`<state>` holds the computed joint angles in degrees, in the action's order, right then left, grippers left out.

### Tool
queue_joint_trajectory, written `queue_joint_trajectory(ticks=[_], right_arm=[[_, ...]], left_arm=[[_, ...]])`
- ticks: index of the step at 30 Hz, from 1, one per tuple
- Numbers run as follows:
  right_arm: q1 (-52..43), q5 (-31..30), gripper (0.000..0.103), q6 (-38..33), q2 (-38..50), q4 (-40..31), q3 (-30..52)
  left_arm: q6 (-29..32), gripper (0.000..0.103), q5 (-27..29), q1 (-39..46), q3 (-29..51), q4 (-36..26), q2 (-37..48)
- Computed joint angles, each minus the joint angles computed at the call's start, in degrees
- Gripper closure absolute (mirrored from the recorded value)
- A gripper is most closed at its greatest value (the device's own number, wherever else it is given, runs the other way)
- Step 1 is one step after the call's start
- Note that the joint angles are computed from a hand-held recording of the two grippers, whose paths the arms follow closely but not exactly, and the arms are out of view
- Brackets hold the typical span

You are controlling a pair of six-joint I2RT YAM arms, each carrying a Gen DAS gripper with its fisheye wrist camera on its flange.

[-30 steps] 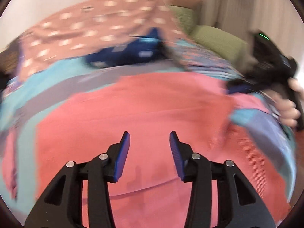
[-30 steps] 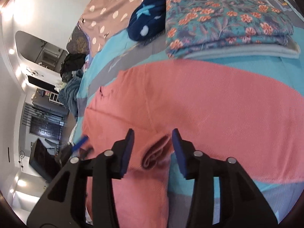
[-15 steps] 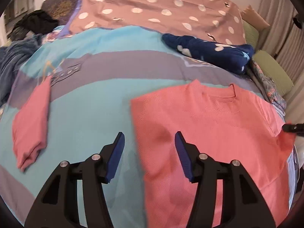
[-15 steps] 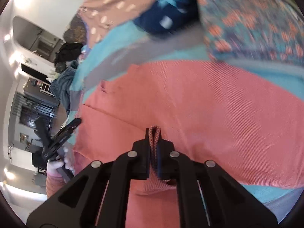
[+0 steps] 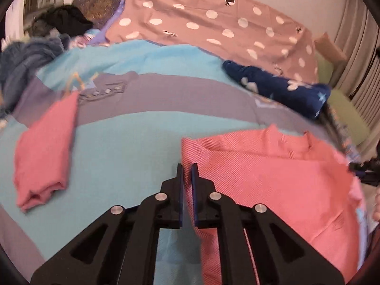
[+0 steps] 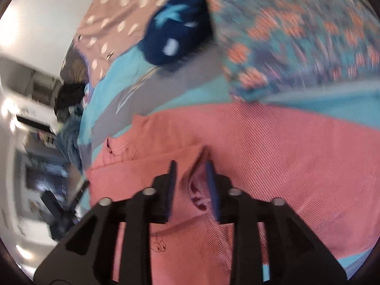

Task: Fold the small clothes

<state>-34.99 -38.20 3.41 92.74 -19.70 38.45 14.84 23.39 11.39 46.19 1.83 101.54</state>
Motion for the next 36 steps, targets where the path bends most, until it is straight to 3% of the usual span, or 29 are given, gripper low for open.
queue_joint_trajectory(ticks=[2,4,6,9,12,14,15,18,19,20,23,26,29,31,36], right_arm=[[-1.75,-1.45,0.068,-2.84,-0.21,-0.41,-1.03],[-3.71,-1.4,0.063,-7.34,-2.95,-1.82,-2.65],[-6.2,-2.41,0.059,-14.03,-6.3,-4.73,-3.95],[-6.17,-2.34,0.049,-23.35,-11.64,-8.41,-6.22],[-0.36,3.23,0.039,-26.01,-18.84,-6.28,-10.18],[7.04,10.98,0.039,-25.19,-23.19,-1.65,-13.87],[11.73,16.0,0.038,-24.33,-23.72,0.98,-15.27],[20.69,26.33,0.038,-22.24,-21.42,7.76,-17.53],[22.16,27.57,0.038,-21.61,-19.58,9.93,-17.43],[22.62,27.62,0.04,-21.11,-18.68,11.24,-17.43],[20.25,22.28,0.093,-19.75,-15.3,9.65,-14.06],[10.02,7.71,0.093,-21.21,-13.1,-1.77,-7.99],[0.56,0.44,0.092,-25.97,-6.19,-15.69,-0.72],[-4.68,-0.46,0.092,-29.17,2.11,-24.49,4.34],[-10.1,2.87,0.096,-31.05,4.27,-25.69,4.25]], left_arm=[[0.82,0.083,-1.0,0.4,-1.89,0.93,-2.1],[1.14,0.078,-1.62,1.13,-4.19,2.26,-4.9],[2.13,0.078,-0.2,2.51,-6.66,1.97,-8.82],[4.88,0.078,7.19,5.11,-10.62,-2.89,-16.36],[10.03,0.077,8.6,4.78,-16.36,-6.28,-24.24],[12.81,0.073,3.75,2.48,-20.2,-6.15,-28.12],[14.09,0.072,-2.07,-0.07,-22.91,-5.06,-30.33],[16.64,0.07,-13.06,-3.96,-28.07,0.11,-30.94],[17.08,0.069,-13.83,-3.77,-27.99,0.09,-29.71],[17.09,0.066,-15.13,-3.77,-28.06,1.67,-27.7],[17.2,0.061,-18.79,-3.62,-29.41,10.03,-24.63],[14.98,0.061,-17.3,-2.31,-27.16,8.43,-23.08],[15.21,0.06,-17.35,-2.15,-27.95,10.21,-22.61],[15.26,0.06,-17.0,-1.85,-28.4,10.58,-22.87],[14.54,0.06,-14.19,0.09,-27.22,8.72,-22.36]])
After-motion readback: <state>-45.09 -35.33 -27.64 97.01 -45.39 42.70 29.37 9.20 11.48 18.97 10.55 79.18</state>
